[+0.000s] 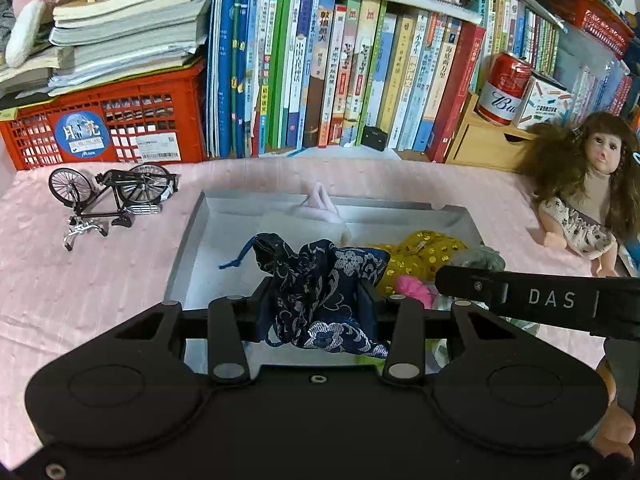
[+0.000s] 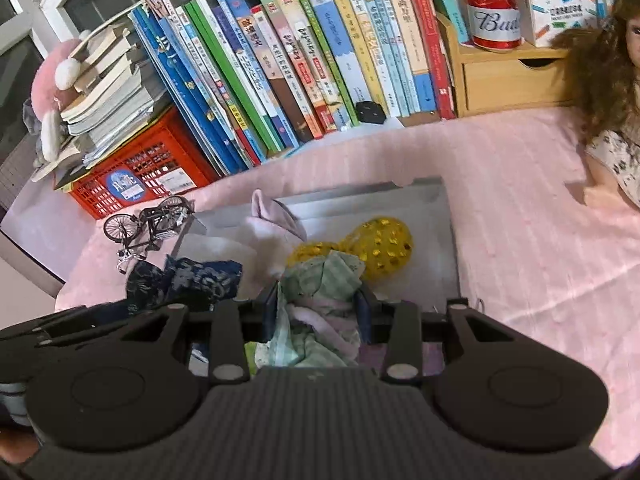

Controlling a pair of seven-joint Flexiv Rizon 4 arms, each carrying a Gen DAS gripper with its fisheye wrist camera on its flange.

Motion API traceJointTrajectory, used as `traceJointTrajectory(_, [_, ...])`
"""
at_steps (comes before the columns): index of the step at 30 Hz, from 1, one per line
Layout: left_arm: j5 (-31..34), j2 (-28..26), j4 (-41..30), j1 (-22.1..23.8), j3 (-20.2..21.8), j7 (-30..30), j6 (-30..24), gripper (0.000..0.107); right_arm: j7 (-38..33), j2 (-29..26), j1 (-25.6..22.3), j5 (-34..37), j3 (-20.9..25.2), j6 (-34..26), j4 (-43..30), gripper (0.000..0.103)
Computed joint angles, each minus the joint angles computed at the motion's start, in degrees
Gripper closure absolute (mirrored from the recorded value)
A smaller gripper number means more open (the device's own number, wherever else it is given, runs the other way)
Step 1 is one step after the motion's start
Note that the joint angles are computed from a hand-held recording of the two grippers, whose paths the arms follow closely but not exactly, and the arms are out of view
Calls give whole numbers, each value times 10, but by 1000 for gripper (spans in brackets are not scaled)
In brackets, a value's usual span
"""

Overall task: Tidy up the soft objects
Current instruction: 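Lower the pouch into the tray with the left tool while the right tool lowers the cloth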

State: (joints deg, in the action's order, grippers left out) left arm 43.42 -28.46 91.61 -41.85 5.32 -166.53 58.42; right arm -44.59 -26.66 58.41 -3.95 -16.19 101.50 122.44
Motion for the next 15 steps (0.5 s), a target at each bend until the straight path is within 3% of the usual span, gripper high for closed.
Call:
traceJointTrajectory(4, [-15,-7,-1,7,-5,15,1,66,-14,-12,-26,-10,28,4,-11,58])
traceJointTrajectory(15, [-23,-17,-6,0,2,28,-2,65,-9,-21,-29,-19,25,-12,-13,58])
